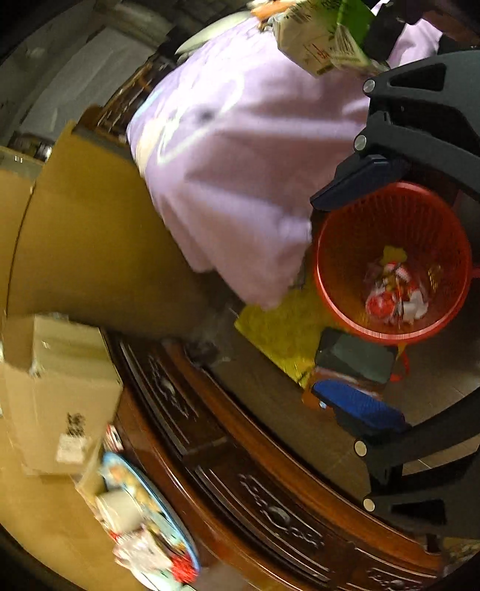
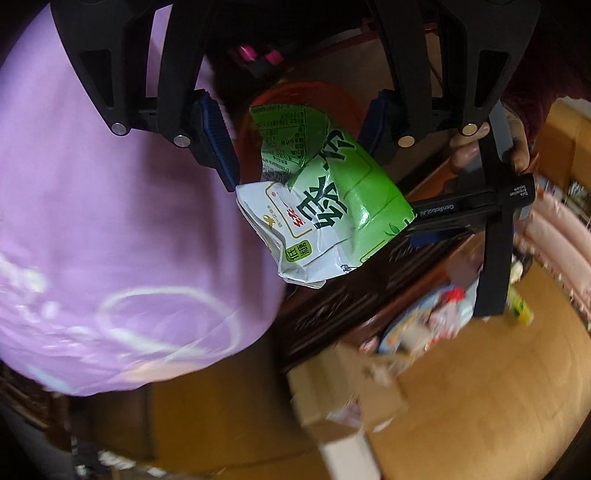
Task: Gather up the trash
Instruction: 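Carry tissue and green carton to the wastebasket, opening both tools over it, then move both open tools back over the remaining trash on the bedspread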
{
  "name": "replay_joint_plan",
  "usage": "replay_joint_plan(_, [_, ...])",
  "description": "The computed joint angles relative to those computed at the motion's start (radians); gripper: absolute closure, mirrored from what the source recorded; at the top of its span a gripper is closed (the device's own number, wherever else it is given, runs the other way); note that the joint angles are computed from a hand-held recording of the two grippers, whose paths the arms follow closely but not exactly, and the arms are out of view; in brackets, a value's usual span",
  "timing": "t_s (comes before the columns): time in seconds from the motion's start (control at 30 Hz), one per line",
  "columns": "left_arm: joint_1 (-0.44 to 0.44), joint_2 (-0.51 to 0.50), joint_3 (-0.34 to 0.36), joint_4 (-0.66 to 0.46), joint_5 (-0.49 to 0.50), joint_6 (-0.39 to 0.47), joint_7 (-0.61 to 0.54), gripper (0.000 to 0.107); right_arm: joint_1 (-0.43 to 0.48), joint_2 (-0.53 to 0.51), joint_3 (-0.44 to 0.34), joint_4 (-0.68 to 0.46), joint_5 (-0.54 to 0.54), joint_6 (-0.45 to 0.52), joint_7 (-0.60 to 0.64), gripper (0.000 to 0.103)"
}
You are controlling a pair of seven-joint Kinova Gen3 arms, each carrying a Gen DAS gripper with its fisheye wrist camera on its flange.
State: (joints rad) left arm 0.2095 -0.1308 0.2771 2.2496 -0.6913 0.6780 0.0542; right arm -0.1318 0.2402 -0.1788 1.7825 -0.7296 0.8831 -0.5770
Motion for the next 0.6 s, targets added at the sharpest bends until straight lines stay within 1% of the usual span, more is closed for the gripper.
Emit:
replay_joint_plan(0.03, [-0.003, 0.001, -0.007, 0.008, 0.005, -0.008, -0.006, 0.016, -0.014, 0.010, -0.001, -0.008, 0.013, -0.006, -0.017, 0.033])
replay_joint_plan(0.07, [-0.006, 0.004, -0.011, 0.012, 0.007, -0.014, -0.011, 0.016, -0.021, 0.016, -0.003, -0.010, 0.018, -0.014, -0.025, 0.031])
replay_joint_plan(0.17, [-0.006, 0.013, -0.010, 0.012, 0.000, -0.013, -0.017, 0.016, -0.021, 0.029, -0.001, -0.018, 0.029, -0.016, -0.053, 0.031])
replay_joint_plan(0.23, [0.005, 0.023, 0.005, 0.000, -0.013, 0.010, 0.000, 0.016, -0.010, 0.035, 0.001, -0.027, 0.029, -0.008, -0.071, 0.031])
replay_joint_plan(0.3, [0.024, 0.031, 0.013, -0.020, -0.022, 0.039, 0.008, 0.016, 0.017, 0.025, 0.001, -0.019, 0.008, -0.001, -0.060, 0.031])
replay_joint_plan(0.43, [0.079, 0.036, 0.038, -0.080, -0.047, 0.122, 0.027, 0.016, 0.085, -0.026, 0.015, 0.024, -0.073, 0.007, 0.028, 0.031])
replay_joint_plan(0.53, [0.131, 0.047, 0.067, -0.142, -0.078, 0.196, 0.038, 0.016, 0.150, -0.078, 0.054, 0.069, -0.163, 0.027, 0.122, 0.028])
replay_joint_plan(0.6, [0.173, 0.066, 0.084, -0.191, -0.104, 0.251, 0.042, 0.015, 0.179, -0.100, 0.088, 0.085, -0.208, 0.049, 0.164, 0.026])
